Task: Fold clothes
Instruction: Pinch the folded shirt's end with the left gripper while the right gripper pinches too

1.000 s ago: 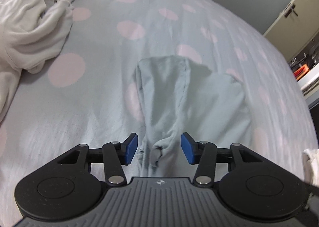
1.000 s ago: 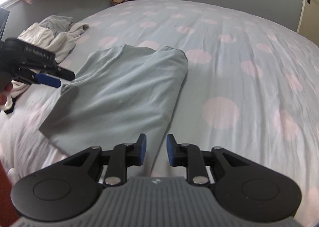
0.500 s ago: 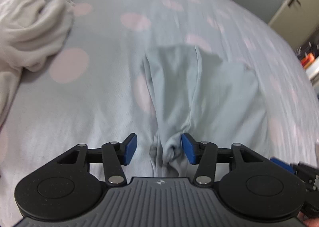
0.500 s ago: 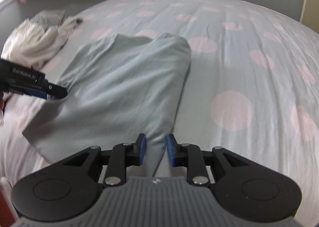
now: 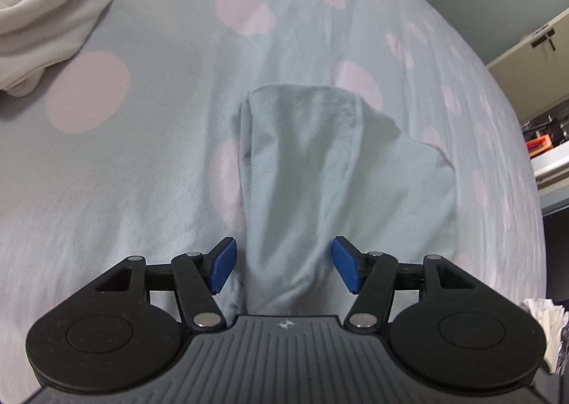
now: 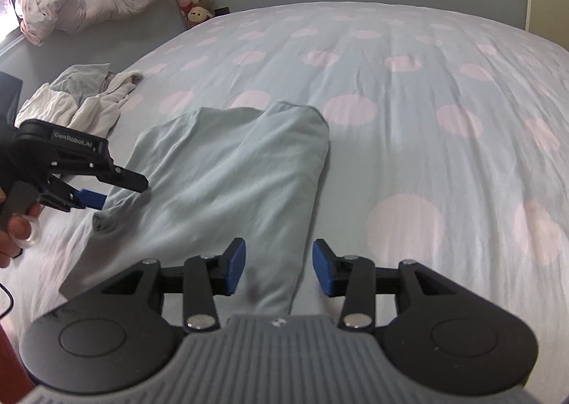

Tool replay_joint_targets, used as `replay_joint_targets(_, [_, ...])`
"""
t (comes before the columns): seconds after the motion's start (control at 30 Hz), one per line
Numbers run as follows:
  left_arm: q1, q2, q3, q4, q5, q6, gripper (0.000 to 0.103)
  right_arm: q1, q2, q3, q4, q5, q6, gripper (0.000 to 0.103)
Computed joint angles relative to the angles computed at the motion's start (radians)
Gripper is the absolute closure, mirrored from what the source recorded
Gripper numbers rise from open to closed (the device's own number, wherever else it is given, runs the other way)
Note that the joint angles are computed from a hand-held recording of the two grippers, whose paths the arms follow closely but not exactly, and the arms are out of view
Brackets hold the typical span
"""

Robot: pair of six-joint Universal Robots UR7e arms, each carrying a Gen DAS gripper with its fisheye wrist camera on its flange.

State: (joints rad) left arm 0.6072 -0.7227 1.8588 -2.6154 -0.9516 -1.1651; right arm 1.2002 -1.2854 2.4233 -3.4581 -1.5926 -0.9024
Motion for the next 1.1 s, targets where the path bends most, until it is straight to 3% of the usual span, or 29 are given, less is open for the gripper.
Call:
replay_joint_targets(0.17, [0.022,-0.011,0.059,-0.163,-0.009,0.075,0.045,0.011,0.020,-0.040,0.013,0.001,0.005,0.056])
replay_joint_targets(0.3, [0.037,-0.021,0.107,-0.276,0.015,0.059,0.046,0.017,0.047,-0.087,0.032,-0.005,0.020,0.056])
replay_joint_targets(0.57, [0.099,0.047,0.095,-0.530,-0.007,0.187,0.046,0.030,0.115,-0.202,0.095,0.020,0.127,0.054])
replay_joint_targets(0.77, [0.123,0.084,0.062,-0.601,-0.010,0.327,0.058,0.024,0.162,-0.283,0.128,0.036,0.235,0.050])
replay_joint_targets(0.9, [0.128,0.084,0.070,-0.615,-0.012,0.351,0.076,-0.008,0.173,-0.336,0.238,0.096,0.332,0.050])
replay_joint_targets(1.1, [0.126,0.077,0.076,-0.600,-0.002,0.341,0.085,-0.027,0.211,-0.376,0.283,0.160,0.375,0.051])
